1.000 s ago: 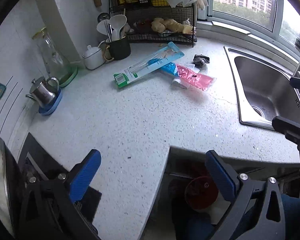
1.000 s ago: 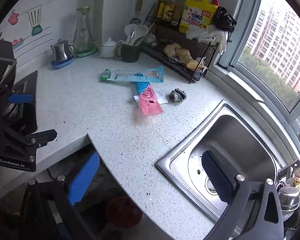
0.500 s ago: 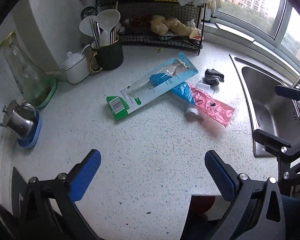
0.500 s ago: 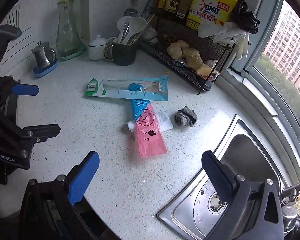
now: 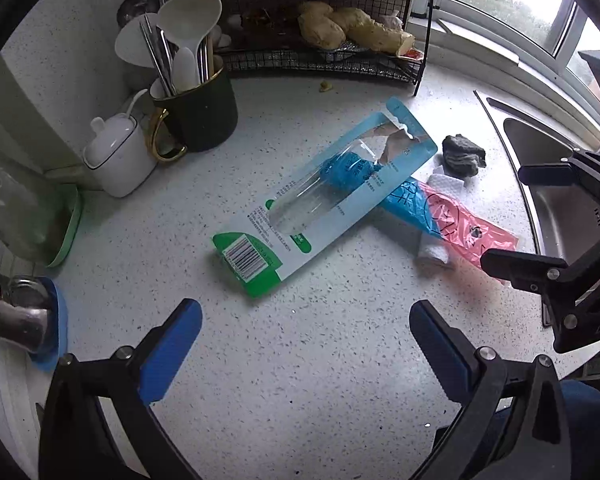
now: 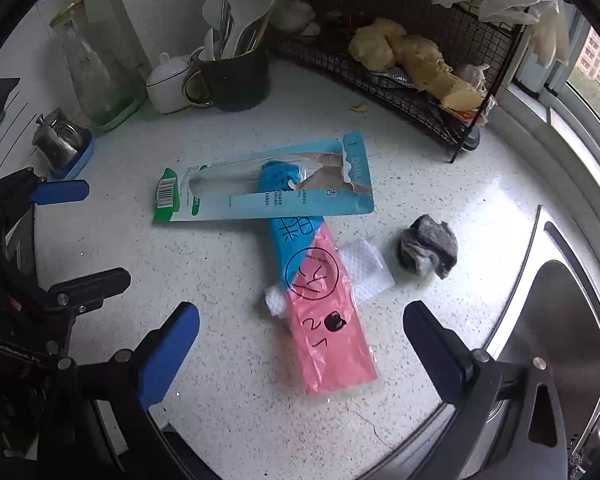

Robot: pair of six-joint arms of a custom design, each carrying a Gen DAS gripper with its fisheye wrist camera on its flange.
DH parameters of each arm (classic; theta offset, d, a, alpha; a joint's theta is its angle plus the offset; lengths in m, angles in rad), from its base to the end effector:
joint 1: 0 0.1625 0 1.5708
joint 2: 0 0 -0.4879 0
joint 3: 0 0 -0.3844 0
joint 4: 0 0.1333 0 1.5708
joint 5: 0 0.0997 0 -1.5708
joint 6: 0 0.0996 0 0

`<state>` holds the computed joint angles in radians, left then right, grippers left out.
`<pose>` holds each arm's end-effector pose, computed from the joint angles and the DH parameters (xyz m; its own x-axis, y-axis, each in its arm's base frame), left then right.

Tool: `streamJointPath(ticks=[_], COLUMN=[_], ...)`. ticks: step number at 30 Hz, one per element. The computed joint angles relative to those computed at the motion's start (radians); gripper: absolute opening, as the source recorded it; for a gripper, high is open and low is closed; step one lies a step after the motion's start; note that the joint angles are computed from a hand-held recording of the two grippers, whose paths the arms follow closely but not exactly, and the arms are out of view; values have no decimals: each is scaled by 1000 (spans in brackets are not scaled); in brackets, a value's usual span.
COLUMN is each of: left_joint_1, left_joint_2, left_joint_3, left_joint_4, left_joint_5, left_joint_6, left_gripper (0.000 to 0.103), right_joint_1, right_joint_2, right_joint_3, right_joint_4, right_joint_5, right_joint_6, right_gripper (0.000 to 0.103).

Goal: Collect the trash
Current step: 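Grasp the pink bag with the right tool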

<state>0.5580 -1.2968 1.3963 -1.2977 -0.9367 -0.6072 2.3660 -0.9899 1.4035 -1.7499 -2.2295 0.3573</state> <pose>-0.3886 -0.4693 0.4830 -0.6509 0.3737 -0.6609 0.5099 0.8601 -0.0159 0.5493 -0.4373 0.3161 -0.6664 -0.3841 0.6390 -0.4925 0.8703 0.0095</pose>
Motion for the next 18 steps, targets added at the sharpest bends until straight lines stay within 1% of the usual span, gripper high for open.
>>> streamJointPath(ticks=[2,4,6,8,9,10,15,17,18], left_joint_1=[21,40,56,70,77,84,108,116,119], left_joint_2=[9,13,17,20,23,23,26,25,25], left_joint_3=[-6,-7,-7,-5,-5,-4,3,5,6], left_joint_4=[-11,-32,-48,-65,-75,-85,-107,-109,-108], left_joint_5=[-7,-16,-26,-35,-41,-47,-64,-69,-70], left_joint_6=[11,24,34,47,55,64,89,92,92], left_gripper=[103,103,103,103,103,103,103,103,103], right_joint_1=[-14,-27,-37,-47,-50,-51,-58,-62,-65], right_joint_2=[23,39,61,80,88,97,139,156,165], right_joint_3=[-26,-41,-62,-76,-81,-87,-112,-122,-131], right_joint_4=[22,31,55,71,79,89,128,144,160], right_joint_5=[18,30,36,41,40,32,15,10,7], right_joint_6=[-9,-26,-46,-71,-83,-92,-141,-151,-148], right_gripper=[102,96,95,87,82,79,78,70,64])
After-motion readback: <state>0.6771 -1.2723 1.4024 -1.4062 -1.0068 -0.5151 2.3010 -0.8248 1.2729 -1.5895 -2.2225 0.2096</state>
